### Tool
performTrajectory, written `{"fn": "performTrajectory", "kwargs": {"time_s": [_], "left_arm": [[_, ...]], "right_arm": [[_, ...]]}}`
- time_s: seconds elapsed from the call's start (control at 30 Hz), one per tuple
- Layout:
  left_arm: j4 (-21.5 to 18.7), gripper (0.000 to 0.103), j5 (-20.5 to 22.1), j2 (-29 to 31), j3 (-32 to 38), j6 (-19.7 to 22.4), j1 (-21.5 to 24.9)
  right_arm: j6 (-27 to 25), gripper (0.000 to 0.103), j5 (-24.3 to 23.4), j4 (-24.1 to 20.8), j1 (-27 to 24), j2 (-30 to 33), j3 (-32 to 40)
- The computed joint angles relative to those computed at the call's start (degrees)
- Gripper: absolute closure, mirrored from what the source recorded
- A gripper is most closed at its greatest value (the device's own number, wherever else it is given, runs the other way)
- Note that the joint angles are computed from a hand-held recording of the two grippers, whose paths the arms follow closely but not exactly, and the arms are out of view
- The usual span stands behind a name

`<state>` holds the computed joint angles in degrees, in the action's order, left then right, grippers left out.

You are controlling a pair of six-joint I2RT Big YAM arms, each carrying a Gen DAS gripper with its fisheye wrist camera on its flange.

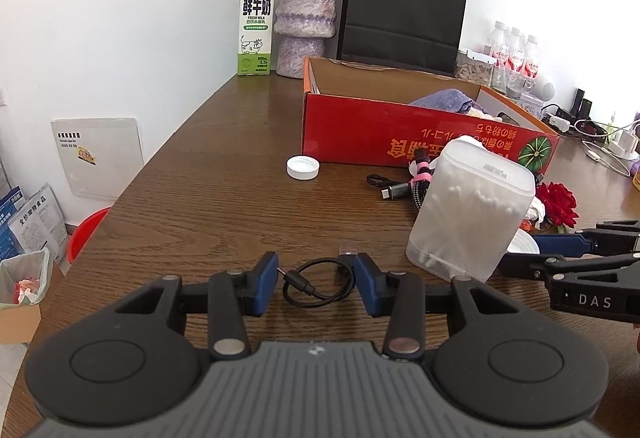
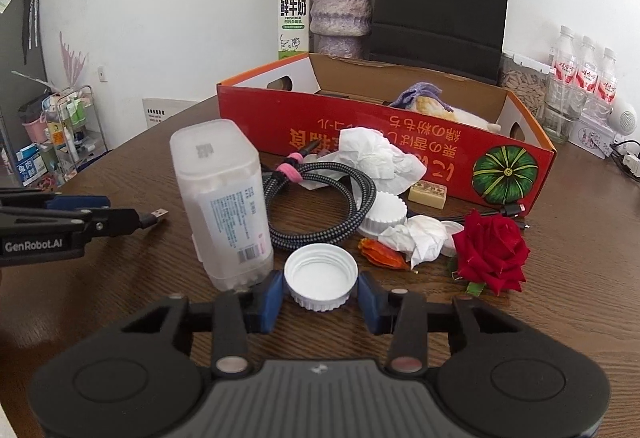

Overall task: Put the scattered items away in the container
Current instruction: 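Grasp the white bottle cap with the right gripper and lift it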

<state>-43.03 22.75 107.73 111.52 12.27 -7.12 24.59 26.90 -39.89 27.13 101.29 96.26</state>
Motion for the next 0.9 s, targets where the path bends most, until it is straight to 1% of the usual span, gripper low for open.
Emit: {"fn": "performTrajectory", "kwargs": {"time_s": [0.1,0.23,0.6,0.73,0.9], "left_arm": [[0.1,0.06,0.1,0.0,0.0,-0.1,0.1],[0.5,0.061,0.3,-0.1,-0.3,-0.5,0.1],[3.7,0.061,1.3,-1.1,-0.1,-1.8,0.1],[5.3,0.061,1.5,-1.0,1.2,-2.7,-0.1],[6.2,0.061,1.5,0.3,4.6,-2.7,-1.1]], "right_arm": [[-0.7,0.065,0.9,1.2,0.5,-0.7,-1.1],[-0.5,0.065,2.3,2.5,0.7,-1.8,-2.4],[-1.3,0.065,6.2,6.4,0.4,-5.1,-5.1],[-2.2,0.065,7.8,7.8,-0.2,-6.0,-5.3],[-3.3,0.065,9.4,9.6,-1.3,-6.4,-4.8]]}}
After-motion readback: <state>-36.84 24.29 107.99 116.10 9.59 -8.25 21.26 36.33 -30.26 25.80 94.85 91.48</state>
